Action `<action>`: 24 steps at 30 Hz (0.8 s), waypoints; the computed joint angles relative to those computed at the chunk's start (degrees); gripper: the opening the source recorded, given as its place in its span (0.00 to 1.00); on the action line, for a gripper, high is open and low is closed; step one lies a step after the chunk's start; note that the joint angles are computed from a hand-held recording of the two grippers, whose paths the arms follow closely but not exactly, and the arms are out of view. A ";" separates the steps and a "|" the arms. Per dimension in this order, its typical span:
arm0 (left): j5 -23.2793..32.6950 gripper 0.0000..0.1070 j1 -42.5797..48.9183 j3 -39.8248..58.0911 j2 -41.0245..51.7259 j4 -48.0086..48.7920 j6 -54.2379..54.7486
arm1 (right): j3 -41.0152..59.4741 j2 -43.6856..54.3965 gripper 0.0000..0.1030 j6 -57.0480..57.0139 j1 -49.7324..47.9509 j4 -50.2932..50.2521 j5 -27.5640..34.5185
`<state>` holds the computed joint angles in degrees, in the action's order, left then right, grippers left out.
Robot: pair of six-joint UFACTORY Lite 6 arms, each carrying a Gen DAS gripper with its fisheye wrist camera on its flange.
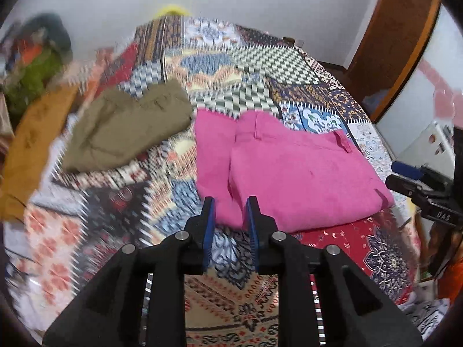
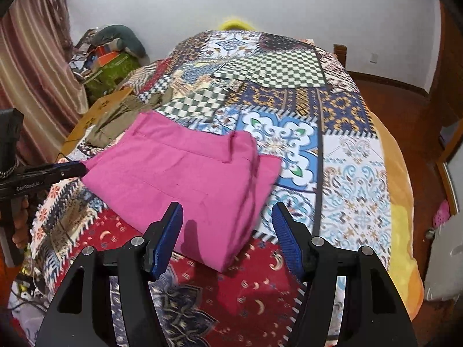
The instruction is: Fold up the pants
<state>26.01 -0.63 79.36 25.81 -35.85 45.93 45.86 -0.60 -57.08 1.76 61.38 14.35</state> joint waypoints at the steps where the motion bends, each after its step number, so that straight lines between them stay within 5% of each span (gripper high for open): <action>1: 0.08 0.19 -0.02 0.09 -0.44 -0.61 1.02 | 0.56 0.29 0.58 -2.06 0.65 2.11 -0.27; 9: 5.27 0.19 -4.60 8.35 6.18 -3.01 3.71 | 6.93 8.02 0.58 -12.74 4.21 12.74 1.31; 14: 7.81 0.25 -4.64 14.93 15.10 -2.16 2.10 | 9.45 14.17 0.56 -10.31 5.70 9.70 1.96; 24: 4.58 0.29 0.69 5.51 10.64 -4.34 8.53 | 1.66 8.42 0.56 -11.84 -1.05 8.16 5.56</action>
<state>30.59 0.06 84.87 36.45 -40.18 54.46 47.52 7.81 -68.91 0.72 69.55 19.91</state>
